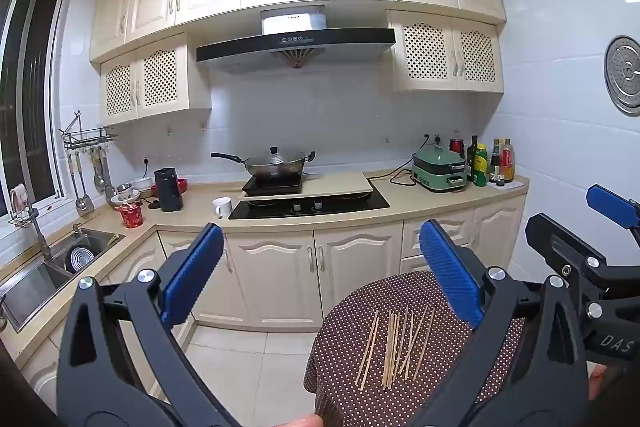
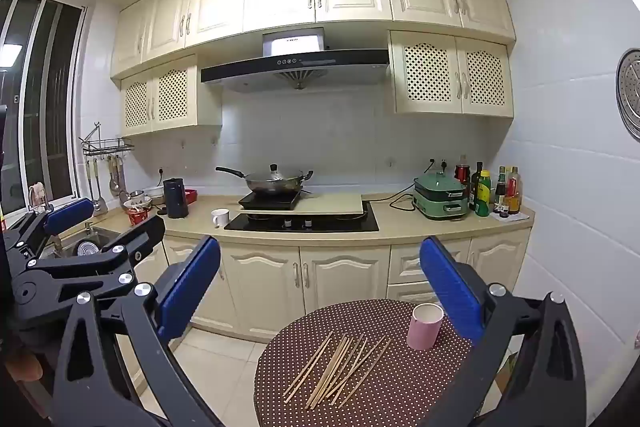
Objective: Organize utensils
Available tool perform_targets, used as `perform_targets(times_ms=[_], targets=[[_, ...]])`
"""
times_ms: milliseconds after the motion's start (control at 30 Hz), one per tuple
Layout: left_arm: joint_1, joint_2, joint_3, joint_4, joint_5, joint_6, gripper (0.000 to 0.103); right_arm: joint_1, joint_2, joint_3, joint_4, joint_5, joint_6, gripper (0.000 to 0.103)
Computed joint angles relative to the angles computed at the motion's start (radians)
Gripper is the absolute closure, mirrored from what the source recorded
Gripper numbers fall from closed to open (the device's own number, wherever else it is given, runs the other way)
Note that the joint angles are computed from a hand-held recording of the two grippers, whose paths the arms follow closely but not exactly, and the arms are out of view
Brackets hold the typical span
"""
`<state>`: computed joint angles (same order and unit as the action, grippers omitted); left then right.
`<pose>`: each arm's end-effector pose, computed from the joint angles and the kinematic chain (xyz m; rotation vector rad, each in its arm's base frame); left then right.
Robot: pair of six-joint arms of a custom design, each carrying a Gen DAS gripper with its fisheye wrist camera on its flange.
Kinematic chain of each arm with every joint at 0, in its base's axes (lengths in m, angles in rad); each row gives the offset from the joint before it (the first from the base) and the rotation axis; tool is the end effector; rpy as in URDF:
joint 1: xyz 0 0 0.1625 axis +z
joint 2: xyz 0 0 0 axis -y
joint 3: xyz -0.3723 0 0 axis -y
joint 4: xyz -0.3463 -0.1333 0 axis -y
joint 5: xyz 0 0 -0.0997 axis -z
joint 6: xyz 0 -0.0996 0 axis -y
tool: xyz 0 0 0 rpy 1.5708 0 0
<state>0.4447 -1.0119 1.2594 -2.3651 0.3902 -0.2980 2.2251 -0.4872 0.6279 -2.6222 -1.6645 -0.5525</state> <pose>-0.4434 -0.4610 0.4775 0.0247 1.4003 -1.5342 0.5922 -0.5683 0.3062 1.5270 -2.3284 1.3680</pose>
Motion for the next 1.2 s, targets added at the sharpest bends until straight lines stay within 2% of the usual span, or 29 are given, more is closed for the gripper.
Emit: perform_targets(times_ms=[867,1200], targets=[[0.006,-0.002,0.016,-0.021,-0.001,0.003,0.007,0.004,0.008,-0.017,0.017,-0.012,-0.008,0.007],[-0.002,-0.009,0.024,-0.015,0.004,-0.003,0.006,0.006,-0.015,0.028,-0.011,-0.014,-0.002,0.007]])
